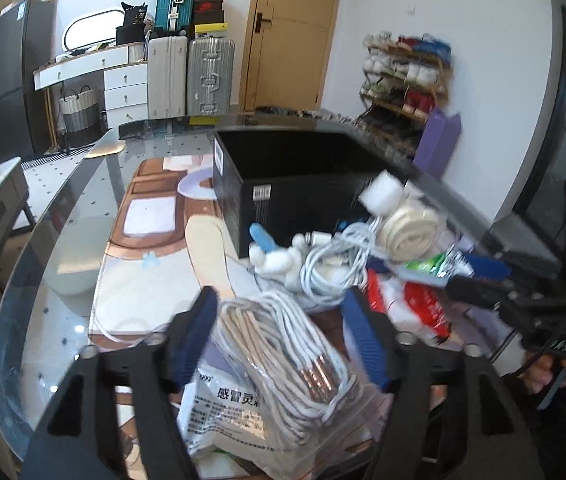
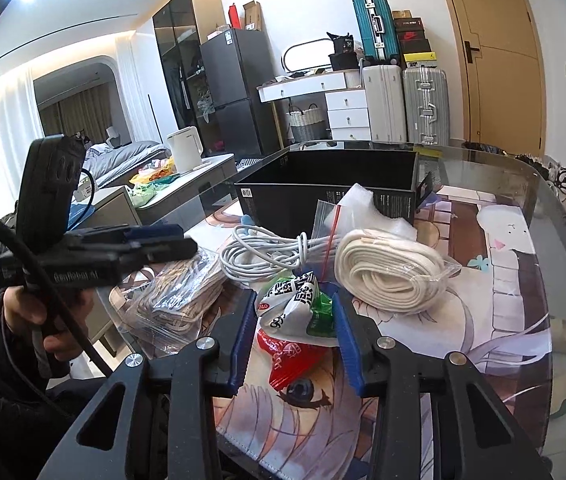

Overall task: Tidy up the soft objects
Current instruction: 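Close left gripper on the cable bag while right gripper grasps the green-white packet, then lift the cable bag with left gripper while right gripper lifts the green-white packet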

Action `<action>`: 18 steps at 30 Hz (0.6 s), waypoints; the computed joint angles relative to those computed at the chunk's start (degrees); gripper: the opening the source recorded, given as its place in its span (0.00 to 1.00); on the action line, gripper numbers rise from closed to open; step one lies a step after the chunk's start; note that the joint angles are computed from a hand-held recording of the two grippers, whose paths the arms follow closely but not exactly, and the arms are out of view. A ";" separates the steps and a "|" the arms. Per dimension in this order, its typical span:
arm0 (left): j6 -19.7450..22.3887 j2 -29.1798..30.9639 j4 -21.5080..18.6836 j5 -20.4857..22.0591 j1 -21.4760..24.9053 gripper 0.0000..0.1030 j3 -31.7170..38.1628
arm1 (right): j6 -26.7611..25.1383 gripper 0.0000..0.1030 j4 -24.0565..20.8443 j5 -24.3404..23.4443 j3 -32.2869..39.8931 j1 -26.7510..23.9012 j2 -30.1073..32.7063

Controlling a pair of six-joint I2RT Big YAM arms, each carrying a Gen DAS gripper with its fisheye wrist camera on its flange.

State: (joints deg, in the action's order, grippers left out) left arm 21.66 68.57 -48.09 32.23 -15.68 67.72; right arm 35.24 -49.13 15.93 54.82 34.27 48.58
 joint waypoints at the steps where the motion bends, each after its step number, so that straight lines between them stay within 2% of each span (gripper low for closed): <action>1: -0.29 -0.39 0.84 -0.86 -0.33 0.79 -0.64 | -0.02 0.38 0.04 -0.04 -0.03 -0.01 -0.03; 3: 0.26 -0.42 0.82 -1.56 -0.62 0.84 -1.03 | -0.15 0.38 0.18 -0.26 -0.17 -0.22 -0.08; 8: 1.80 0.18 0.51 -6.47 -2.64 0.84 -1.80 | 0.08 0.38 0.06 -0.42 -0.12 -0.08 0.08; 10: 2.10 0.91 -0.14 -6.79 -3.13 0.81 -1.85 | 0.04 0.38 0.09 -0.57 -0.06 -0.11 0.23; 15: 2.48 1.21 -0.50 -6.15 -3.47 0.51 -1.88 | 0.07 0.38 0.30 -0.74 -0.04 -0.35 0.48; 17: 2.37 1.22 -0.55 -5.41 -3.18 0.41 -1.67 | 0.19 0.38 0.33 -0.60 -0.02 -0.18 0.49; 18: 2.31 1.20 -0.71 -5.00 -3.03 0.40 -1.55 | 0.12 0.38 0.35 -0.59 -0.01 -0.21 0.51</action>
State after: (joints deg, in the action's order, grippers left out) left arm 23.97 69.77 -48.80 27.23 -18.72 66.17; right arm 35.36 -48.78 15.35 54.81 34.06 49.09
